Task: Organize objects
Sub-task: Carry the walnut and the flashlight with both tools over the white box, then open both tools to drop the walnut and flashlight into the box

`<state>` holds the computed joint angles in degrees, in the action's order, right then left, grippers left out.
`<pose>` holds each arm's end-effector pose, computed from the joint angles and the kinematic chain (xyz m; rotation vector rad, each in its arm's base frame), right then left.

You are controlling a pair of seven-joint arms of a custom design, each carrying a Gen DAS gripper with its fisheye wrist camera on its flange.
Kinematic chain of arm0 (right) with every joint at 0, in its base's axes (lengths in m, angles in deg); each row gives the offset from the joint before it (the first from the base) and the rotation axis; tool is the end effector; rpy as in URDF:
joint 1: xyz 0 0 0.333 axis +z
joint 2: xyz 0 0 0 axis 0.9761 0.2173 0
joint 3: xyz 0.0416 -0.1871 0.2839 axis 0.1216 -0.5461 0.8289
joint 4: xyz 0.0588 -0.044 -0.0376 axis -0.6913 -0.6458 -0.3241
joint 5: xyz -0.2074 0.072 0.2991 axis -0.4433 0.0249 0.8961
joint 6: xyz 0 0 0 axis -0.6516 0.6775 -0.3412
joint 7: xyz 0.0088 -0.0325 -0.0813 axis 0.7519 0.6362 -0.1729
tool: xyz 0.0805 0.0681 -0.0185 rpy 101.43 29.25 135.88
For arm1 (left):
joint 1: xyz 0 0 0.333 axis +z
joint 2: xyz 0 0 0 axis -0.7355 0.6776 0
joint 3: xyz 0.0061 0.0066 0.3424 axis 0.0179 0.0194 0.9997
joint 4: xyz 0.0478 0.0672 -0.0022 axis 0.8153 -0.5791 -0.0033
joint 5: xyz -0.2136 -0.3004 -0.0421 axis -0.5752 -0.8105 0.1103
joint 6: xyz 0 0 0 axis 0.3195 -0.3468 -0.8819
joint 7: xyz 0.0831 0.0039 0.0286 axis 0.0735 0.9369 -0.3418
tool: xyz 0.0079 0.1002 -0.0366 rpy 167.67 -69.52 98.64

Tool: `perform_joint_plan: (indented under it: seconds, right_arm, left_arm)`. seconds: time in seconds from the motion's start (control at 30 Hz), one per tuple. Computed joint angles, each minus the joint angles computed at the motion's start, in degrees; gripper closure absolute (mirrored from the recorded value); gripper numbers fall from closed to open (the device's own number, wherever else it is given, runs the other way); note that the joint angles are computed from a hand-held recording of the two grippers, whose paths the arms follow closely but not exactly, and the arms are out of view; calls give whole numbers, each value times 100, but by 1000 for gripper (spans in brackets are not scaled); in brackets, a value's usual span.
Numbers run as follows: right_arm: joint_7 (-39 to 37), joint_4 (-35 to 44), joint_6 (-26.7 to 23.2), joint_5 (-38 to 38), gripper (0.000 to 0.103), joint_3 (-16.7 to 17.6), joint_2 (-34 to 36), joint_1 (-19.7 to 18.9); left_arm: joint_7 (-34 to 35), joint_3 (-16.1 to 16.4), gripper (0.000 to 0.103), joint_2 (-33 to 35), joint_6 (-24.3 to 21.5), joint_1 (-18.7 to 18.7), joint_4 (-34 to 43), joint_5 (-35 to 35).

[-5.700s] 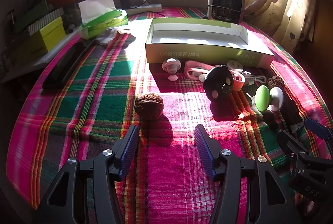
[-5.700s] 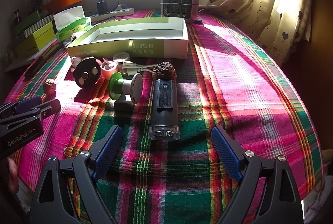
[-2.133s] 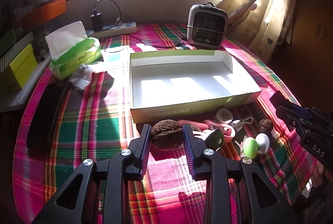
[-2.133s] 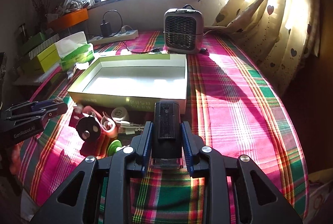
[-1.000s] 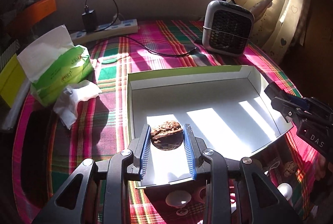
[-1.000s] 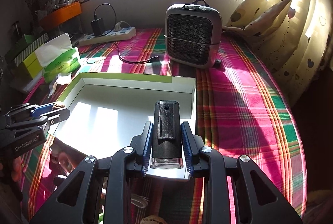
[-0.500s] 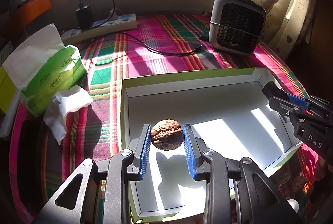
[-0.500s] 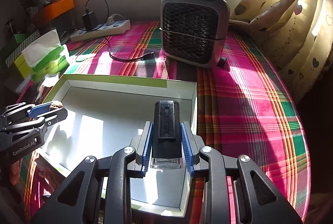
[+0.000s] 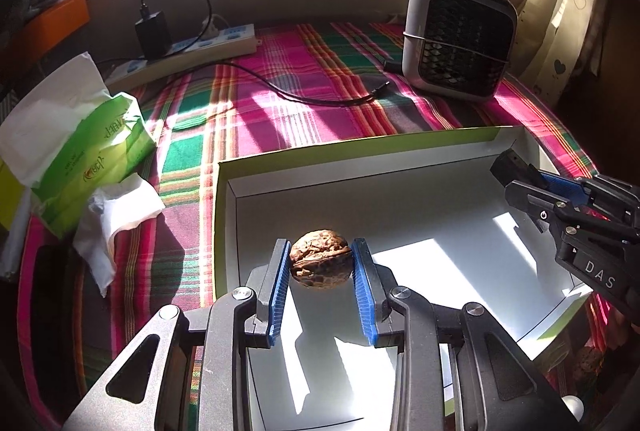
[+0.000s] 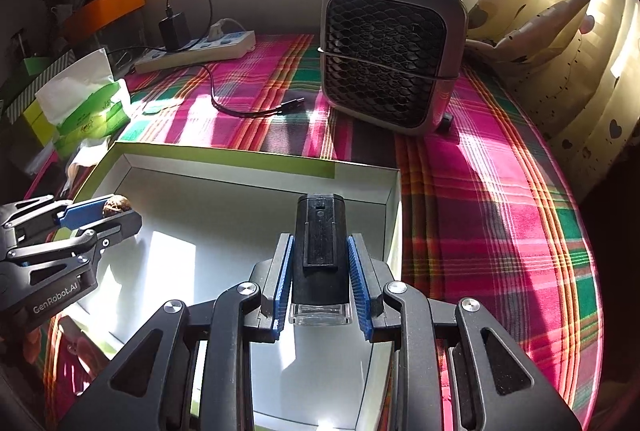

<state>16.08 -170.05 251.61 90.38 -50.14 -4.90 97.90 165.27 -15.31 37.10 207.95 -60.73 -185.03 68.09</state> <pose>0.6156 0.0624 0.2935 -1.7528 1.8928 -0.6695 0.6687 -0.2503 0.3035 -1.4595 2.2693 -0.7691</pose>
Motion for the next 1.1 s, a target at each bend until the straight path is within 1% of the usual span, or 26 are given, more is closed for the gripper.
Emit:
perform_joint_plan:
  seconds: [0.1,0.2,0.33,0.53,0.8,1.1]
  right_arm:
    - [-29,66,-13,5,75,-111,61,111]
    - [-46,115,-31,-23,75,-10,84,13]
    - [-57,140,-63,-47,75,-61,101,62]
    - [-68,153,-126,-85,75,-122,105,111]
    - [31,204,-219,-129,75,-398,165,369]
    - [112,189,-226,-168,75,-493,171,452]
  left_arm:
    - [-29,65,75,34,-8,-61,43,30]
    - [-73,159,75,40,41,-144,30,84]
    - [-139,277,75,43,66,-242,24,161]
    - [-166,250,75,47,54,-218,32,191]
    - [-207,301,75,58,47,-259,54,246]
    - [-248,325,74,58,33,-281,60,283]
